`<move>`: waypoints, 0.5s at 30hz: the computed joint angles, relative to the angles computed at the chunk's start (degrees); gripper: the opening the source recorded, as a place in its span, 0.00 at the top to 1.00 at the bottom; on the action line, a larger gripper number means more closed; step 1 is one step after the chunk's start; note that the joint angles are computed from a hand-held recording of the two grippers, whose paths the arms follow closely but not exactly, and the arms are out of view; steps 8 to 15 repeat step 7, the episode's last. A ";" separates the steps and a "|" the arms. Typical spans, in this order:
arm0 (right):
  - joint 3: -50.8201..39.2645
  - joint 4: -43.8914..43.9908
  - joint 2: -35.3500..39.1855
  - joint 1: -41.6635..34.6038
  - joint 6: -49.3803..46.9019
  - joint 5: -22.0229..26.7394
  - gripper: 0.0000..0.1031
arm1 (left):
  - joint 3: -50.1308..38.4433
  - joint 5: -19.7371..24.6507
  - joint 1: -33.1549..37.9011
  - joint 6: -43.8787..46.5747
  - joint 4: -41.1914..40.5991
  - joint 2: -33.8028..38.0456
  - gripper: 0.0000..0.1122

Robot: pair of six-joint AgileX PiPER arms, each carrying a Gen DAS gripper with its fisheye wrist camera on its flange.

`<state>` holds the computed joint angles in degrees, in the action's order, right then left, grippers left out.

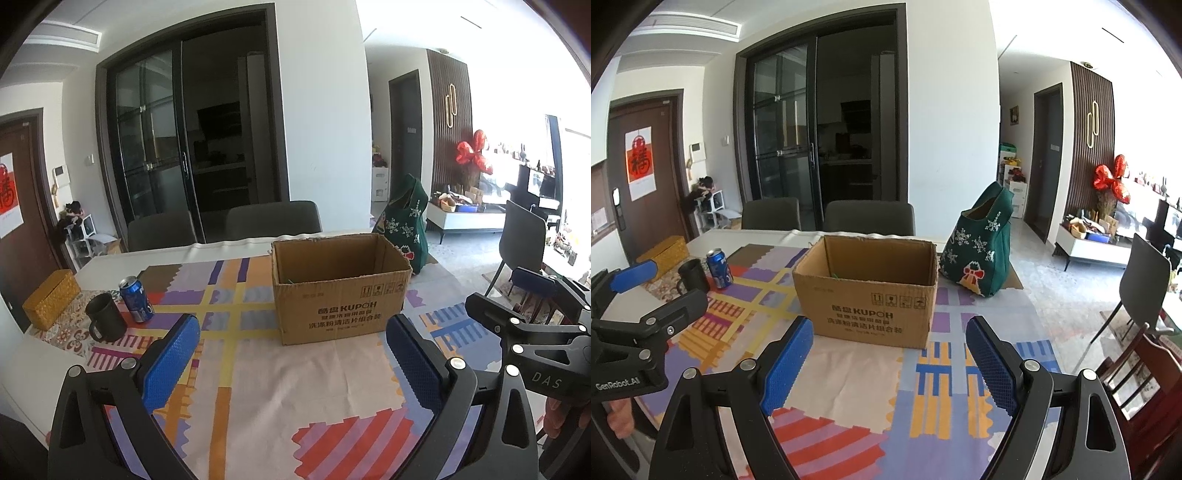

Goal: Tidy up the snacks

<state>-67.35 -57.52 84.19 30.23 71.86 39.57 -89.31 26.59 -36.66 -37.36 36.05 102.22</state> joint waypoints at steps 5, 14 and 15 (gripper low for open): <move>-0.11 0.84 0.08 -0.18 -0.81 0.05 0.17 | -0.66 0.63 0.41 1.31 -2.31 0.35 0.08; -0.24 0.98 0.31 -0.32 -1.13 0.11 0.17 | -0.84 0.90 0.46 1.17 -2.24 0.52 0.08; -0.24 0.98 0.31 -0.32 -1.13 0.11 0.17 | -0.84 0.90 0.46 1.17 -2.24 0.52 0.08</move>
